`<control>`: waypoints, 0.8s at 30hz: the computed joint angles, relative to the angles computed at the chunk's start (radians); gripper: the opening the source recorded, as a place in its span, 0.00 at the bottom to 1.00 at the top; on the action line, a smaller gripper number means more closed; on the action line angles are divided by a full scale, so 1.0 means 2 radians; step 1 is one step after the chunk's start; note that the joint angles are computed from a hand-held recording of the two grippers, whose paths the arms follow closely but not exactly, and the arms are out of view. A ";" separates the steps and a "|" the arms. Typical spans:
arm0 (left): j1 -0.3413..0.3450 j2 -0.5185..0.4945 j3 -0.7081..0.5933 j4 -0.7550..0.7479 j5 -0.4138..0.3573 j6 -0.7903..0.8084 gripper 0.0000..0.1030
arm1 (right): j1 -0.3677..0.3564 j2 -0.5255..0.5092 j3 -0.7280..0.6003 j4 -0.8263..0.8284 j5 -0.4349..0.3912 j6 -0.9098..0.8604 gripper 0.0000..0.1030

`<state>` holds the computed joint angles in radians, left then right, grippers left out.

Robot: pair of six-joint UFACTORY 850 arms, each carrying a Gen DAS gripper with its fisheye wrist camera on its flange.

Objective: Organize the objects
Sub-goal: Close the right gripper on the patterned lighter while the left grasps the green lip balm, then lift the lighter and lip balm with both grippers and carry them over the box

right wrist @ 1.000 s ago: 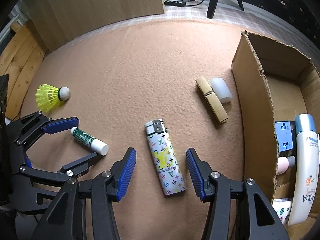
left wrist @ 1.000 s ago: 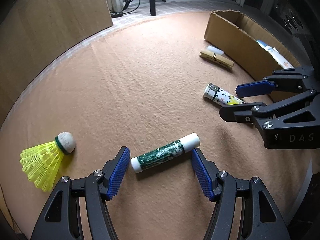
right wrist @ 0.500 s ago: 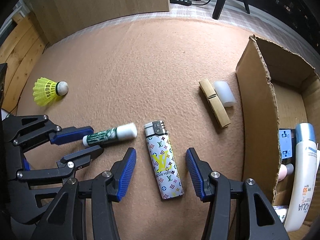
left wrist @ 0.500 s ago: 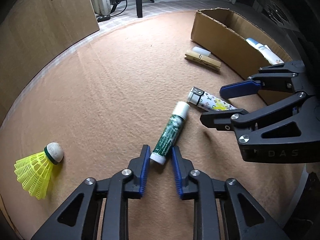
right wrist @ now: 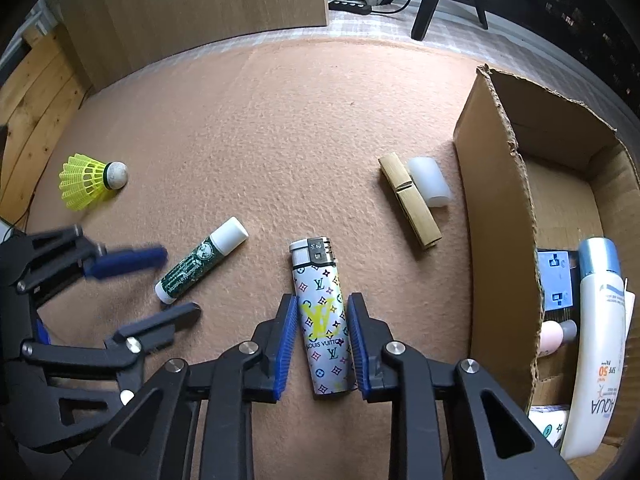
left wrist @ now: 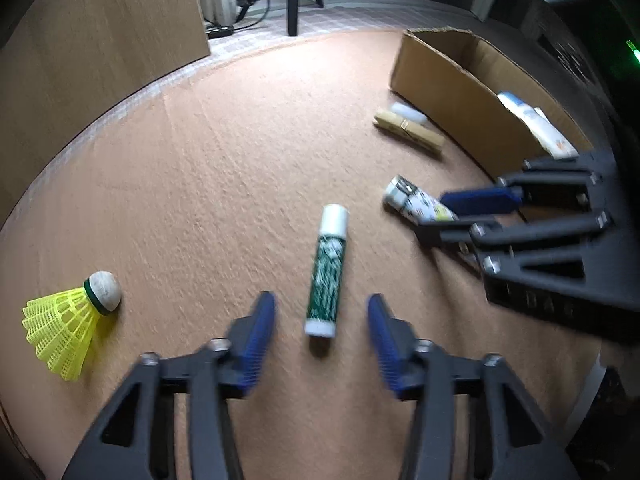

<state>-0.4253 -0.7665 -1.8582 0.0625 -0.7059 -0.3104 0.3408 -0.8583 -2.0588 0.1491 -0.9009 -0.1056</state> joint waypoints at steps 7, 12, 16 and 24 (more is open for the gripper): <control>0.002 -0.019 -0.028 0.010 -0.010 -0.022 0.21 | -0.001 0.005 0.010 0.006 0.011 0.003 0.21; 0.000 -0.015 -0.023 0.000 -0.010 -0.015 0.16 | -0.002 0.010 0.019 0.013 0.019 0.002 0.20; -0.001 0.004 0.006 -0.009 0.008 -0.024 0.16 | -0.001 0.024 0.041 0.017 0.035 -0.003 0.20; -0.003 0.037 0.050 -0.013 0.038 -0.051 0.16 | 0.003 0.064 0.085 0.020 0.070 -0.023 0.20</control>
